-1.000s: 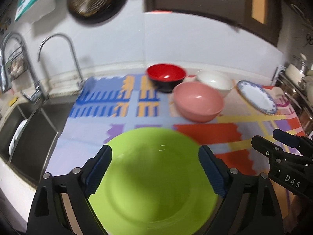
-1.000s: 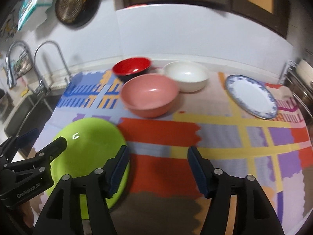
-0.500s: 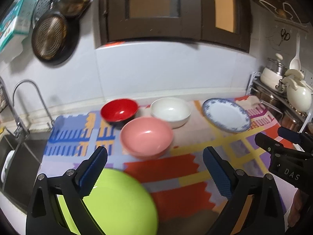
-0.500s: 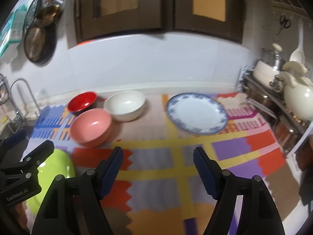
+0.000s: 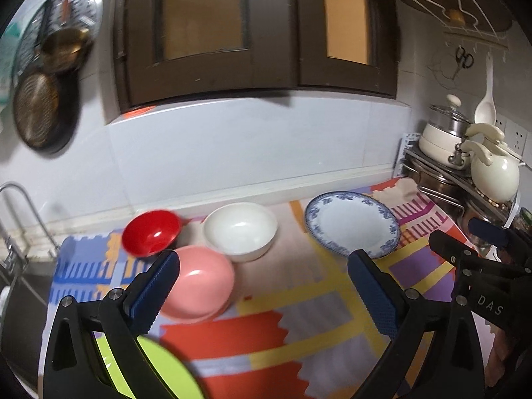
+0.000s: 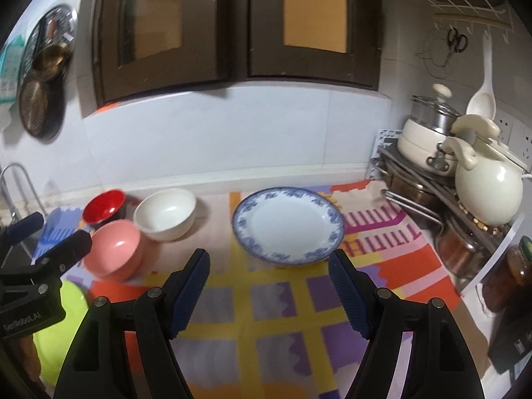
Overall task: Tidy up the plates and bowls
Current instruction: 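Move both grippers to the rim of the small blue-and-white floral plate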
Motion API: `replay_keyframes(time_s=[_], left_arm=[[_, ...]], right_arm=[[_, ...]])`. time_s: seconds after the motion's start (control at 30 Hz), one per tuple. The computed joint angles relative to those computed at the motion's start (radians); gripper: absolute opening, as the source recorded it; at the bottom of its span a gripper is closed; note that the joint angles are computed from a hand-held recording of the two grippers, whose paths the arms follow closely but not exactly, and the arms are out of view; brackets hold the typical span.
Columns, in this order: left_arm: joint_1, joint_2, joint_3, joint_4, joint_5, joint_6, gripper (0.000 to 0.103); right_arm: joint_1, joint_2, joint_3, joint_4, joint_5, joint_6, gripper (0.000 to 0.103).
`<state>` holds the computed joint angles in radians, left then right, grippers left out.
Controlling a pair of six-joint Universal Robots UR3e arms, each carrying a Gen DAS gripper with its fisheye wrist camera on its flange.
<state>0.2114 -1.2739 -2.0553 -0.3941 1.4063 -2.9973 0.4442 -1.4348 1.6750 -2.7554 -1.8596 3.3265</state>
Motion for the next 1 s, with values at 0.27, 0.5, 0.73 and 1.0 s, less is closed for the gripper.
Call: replay_keyframes(time_s=[0.27,0.5,0.73,1.0], left_arm=[[-0.136,-0.273,0.216,0.072,0.075,-0.044,0.103],[-0.232,-0.509,0.447,0.066,0.143,-0.057,0.102],[-0.28,-0.742,0.686,0.015,0.177,-0.056,0.1],[-0.287,-0.988,0.969,-0.13,0.177,-0.075,0.093]], right_arm=[[-0.12,0.047,-0.026,-0.042,0.058,-0.005,0.074],[-0.229,0.124,-0.077,-0.061,0.12,-0.009,0.074],[-0.304,0.242,-0.168,-0.061,0.151,-0.028,0.074],[-0.356,0.412,-0.333,-0.007,0.194,-0.053,0.074]])
